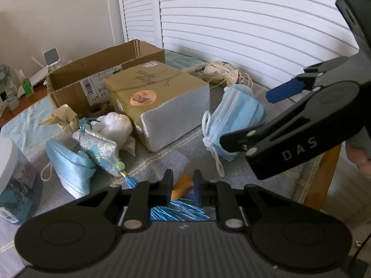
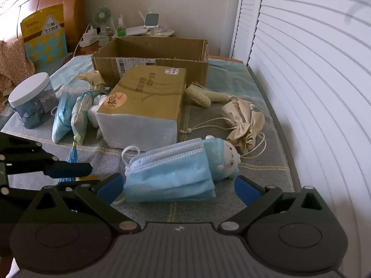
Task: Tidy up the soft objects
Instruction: 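Grasp the folded blue face mask with the right tool while the left carries the earplug into the cardboard box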
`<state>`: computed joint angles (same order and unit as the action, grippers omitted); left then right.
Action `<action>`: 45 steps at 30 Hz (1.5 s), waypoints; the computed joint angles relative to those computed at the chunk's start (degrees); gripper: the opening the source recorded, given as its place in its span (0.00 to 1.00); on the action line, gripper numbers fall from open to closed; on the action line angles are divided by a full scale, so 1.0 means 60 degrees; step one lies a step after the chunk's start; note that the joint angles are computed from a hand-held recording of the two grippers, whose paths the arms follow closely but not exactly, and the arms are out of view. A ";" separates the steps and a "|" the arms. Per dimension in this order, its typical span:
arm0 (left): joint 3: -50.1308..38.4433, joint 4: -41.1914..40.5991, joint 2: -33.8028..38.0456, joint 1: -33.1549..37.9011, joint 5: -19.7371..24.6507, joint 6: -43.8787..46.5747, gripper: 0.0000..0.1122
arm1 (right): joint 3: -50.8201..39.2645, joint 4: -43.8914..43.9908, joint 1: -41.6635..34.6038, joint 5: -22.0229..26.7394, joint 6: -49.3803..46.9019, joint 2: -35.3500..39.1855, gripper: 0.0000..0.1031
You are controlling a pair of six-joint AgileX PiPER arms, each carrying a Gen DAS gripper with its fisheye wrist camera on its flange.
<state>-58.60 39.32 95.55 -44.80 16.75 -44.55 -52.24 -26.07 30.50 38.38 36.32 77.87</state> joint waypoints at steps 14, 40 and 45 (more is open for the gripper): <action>0.0444 -0.1135 -0.0774 0.0473 0.0344 0.1603 0.15 | -0.0175 -0.0117 0.0457 0.0008 -0.0341 0.0320 0.97; 0.0141 -0.3585 -0.1630 0.0852 0.1230 0.4360 0.15 | -0.0790 0.0368 0.0700 0.0680 -0.1275 -0.0729 0.75; -0.0808 -0.3911 -0.1417 0.1283 0.1677 0.4941 0.15 | -0.1098 0.0417 0.0475 0.0505 -0.1557 -0.0861 0.75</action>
